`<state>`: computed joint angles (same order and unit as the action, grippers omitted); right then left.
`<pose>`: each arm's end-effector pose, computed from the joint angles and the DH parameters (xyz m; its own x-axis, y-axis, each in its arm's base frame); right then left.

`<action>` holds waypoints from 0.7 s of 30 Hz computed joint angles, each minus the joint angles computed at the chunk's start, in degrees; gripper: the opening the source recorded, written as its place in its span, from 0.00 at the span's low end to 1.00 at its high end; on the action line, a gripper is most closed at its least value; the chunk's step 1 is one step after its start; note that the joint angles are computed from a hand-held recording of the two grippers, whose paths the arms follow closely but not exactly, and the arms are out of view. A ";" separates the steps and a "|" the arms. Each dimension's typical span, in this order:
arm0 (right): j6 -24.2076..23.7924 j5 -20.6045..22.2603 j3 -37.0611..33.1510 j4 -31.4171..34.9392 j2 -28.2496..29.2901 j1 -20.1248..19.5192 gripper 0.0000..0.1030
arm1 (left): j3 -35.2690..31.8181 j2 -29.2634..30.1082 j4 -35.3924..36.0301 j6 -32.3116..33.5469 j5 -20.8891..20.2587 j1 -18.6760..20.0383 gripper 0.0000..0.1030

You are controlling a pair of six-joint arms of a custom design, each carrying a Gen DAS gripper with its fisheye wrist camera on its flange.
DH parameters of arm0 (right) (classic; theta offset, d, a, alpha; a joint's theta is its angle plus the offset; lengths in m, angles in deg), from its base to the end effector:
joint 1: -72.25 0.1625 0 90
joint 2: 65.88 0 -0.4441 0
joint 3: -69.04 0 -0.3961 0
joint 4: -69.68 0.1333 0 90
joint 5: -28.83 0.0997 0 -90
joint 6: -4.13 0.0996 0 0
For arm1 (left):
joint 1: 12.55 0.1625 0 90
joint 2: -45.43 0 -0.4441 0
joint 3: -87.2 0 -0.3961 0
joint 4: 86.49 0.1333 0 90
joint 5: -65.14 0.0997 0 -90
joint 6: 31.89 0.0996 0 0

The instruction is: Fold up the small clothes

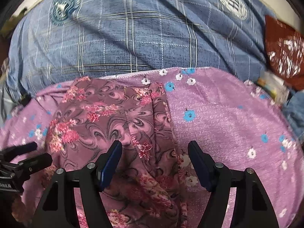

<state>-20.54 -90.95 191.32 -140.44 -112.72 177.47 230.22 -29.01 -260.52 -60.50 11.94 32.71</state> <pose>0.2214 -0.4943 0.1117 -0.7665 -0.1872 0.6144 -0.5575 0.6690 -0.4916 -0.1312 -0.4065 0.1713 -0.9228 0.0675 -0.3793 0.2695 0.8167 -0.5103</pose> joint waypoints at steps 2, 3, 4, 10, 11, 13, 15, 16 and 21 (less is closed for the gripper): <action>3.80 6.67 1.02 5.83 -3.59 -2.73 0.72 | -0.91 -0.90 -0.06 1.04 -5.45 2.89 1.00; 6.76 11.94 1.42 10.33 -5.99 -4.96 0.72 | -1.16 -1.07 -0.23 1.28 -6.92 3.70 1.00; 9.07 15.84 1.69 12.73 -7.49 -6.72 0.72 | -1.66 -1.34 -0.24 1.86 -8.77 4.98 1.00; 19.68 36.11 1.22 24.05 -12.48 -16.83 0.74 | -4.64 -1.39 -0.57 6.72 -18.38 10.90 1.00; 20.87 36.98 0.95 24.69 -12.52 -17.59 0.74 | -4.92 -1.25 -1.02 7.04 -19.46 11.54 1.00; 22.53 37.60 0.37 25.90 -12.39 -18.58 0.74 | -5.44 -0.90 -1.86 7.46 -21.23 12.88 1.00; 23.84 37.46 -0.34 26.70 -11.95 -18.98 0.73 | -5.79 -0.62 -2.43 7.71 -22.73 14.03 1.00; 24.36 38.34 -0.55 26.83 -11.65 -19.34 0.73 | -6.01 -0.41 -2.75 7.72 -24.20 14.87 1.00; 22.98 43.04 -2.21 30.63 -10.51 -20.08 0.74 | -6.54 0.46 -5.03 8.40 -28.74 16.90 1.00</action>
<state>2.44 -47.91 189.10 -109.81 -123.23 157.40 223.68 -28.55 -265.55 -52.10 -16.80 49.61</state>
